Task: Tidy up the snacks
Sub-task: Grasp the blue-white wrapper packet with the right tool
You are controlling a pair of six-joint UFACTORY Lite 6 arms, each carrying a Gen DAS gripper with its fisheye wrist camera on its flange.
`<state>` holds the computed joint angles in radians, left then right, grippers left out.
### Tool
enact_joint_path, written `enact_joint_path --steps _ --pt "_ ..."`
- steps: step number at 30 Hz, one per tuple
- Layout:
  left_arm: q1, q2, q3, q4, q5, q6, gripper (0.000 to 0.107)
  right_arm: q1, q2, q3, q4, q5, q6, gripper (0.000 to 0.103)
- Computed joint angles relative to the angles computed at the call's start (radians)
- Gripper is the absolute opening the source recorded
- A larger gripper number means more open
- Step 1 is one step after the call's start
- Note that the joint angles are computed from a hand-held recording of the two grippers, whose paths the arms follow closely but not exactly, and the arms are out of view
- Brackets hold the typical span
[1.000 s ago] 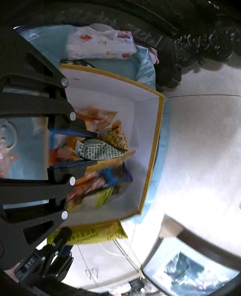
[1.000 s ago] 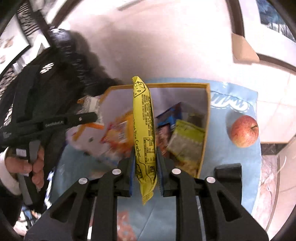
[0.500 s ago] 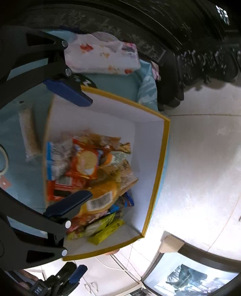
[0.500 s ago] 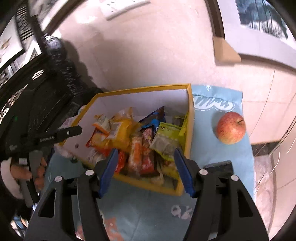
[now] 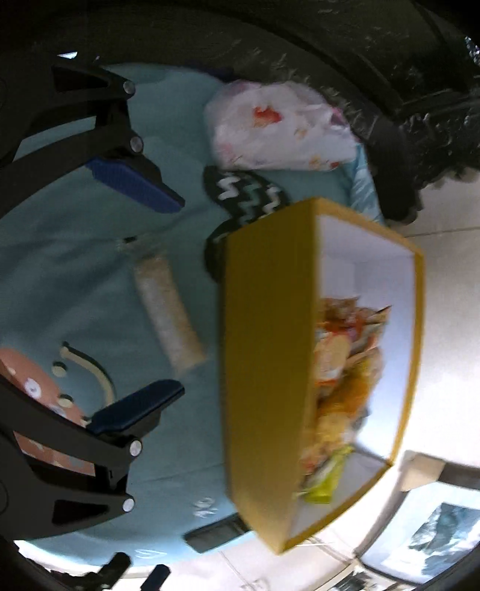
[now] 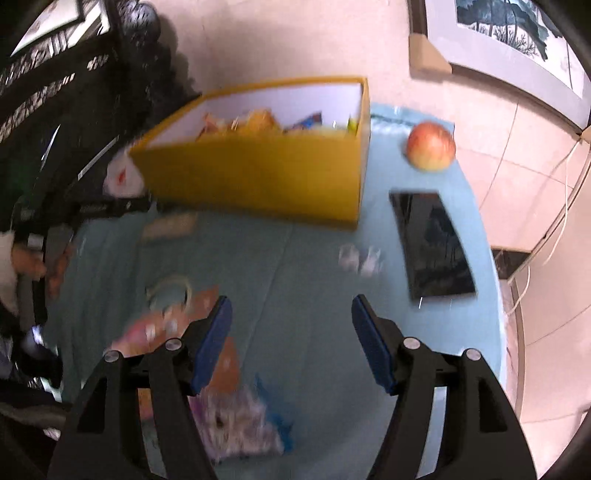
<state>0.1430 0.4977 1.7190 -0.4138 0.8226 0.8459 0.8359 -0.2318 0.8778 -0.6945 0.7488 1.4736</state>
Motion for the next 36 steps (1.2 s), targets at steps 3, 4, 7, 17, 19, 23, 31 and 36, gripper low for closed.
enact_joint_path --steps 3,4,7,17,19,23,31,36 --pt "0.004 -0.012 -0.081 -0.017 -0.052 0.083 0.093 0.107 0.007 -0.031 -0.028 0.046 0.121 0.068" --pt "0.002 -0.008 -0.098 -0.013 -0.068 0.100 0.092 0.131 0.012 -0.038 -0.030 0.051 0.158 0.068" --pt "-0.006 0.007 -0.121 0.006 -0.082 0.118 0.084 0.192 0.046 -0.029 -0.044 0.063 0.238 0.068" --pt "-0.048 0.037 -0.154 0.062 -0.154 0.105 0.078 0.304 0.225 0.037 -0.033 0.069 0.298 0.068" --pt "-0.056 0.044 -0.146 0.074 -0.157 0.082 0.078 0.302 0.268 0.055 -0.016 0.054 0.269 0.068" --pt "-0.077 0.045 -0.150 0.096 -0.180 0.055 0.073 0.296 0.331 0.098 0.014 0.067 0.197 0.067" --pt "-0.115 0.064 -0.142 0.238 -0.228 -0.022 0.037 0.238 0.316 0.129 0.115 0.101 0.075 0.037" --pt "-0.064 0.097 -0.054 0.160 -0.109 -0.013 0.001 0.172 0.173 0.030 0.144 0.013 0.120 0.031"
